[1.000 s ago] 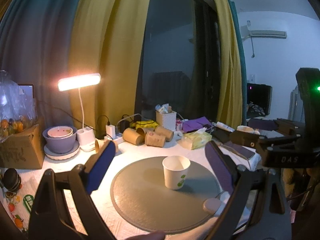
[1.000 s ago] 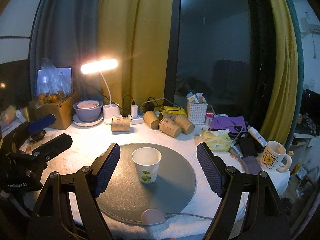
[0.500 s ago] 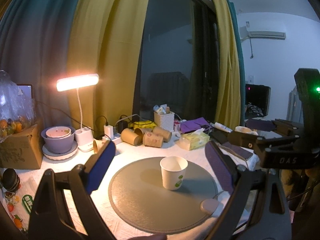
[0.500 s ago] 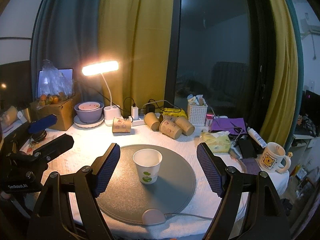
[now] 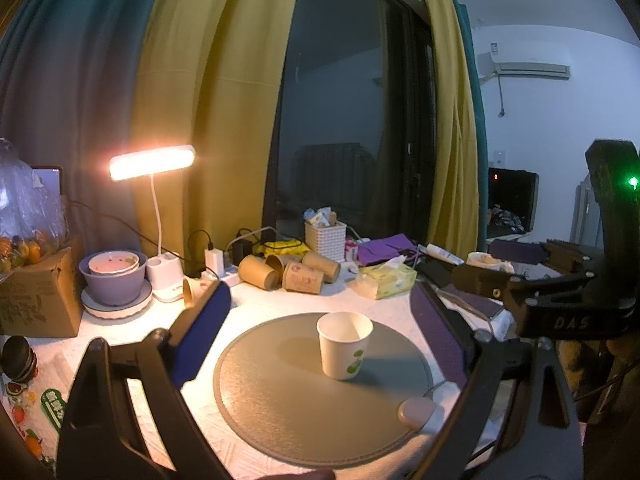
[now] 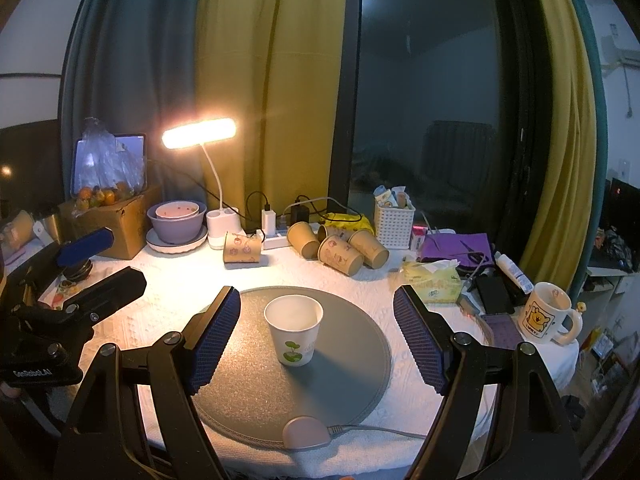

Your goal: Flip cup upright

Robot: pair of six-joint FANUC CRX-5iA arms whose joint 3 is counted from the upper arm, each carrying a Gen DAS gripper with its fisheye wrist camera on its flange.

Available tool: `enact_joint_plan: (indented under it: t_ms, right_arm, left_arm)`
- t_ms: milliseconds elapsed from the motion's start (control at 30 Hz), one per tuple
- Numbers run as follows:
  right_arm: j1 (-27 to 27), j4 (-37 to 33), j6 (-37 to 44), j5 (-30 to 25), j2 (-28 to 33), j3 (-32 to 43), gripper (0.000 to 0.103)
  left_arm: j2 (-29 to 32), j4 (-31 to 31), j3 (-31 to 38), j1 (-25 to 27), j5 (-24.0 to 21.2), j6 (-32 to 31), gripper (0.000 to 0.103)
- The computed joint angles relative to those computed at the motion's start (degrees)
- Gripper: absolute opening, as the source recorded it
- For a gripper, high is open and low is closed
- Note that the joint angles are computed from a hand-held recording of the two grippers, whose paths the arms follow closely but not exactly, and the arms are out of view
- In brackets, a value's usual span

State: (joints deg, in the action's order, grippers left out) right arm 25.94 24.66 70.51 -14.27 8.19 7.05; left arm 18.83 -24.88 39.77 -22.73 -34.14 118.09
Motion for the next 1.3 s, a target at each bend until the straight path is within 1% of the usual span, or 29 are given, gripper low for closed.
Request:
enact_joint_plan:
  t_ms: [1300]
  right_arm:
    - [0.0,-1.8,1.7,-0.7,0.1,0.7,0.082]
  left_arm:
    - [0.1,0.9,-0.1,0.1,0.3,-0.6,0.092]
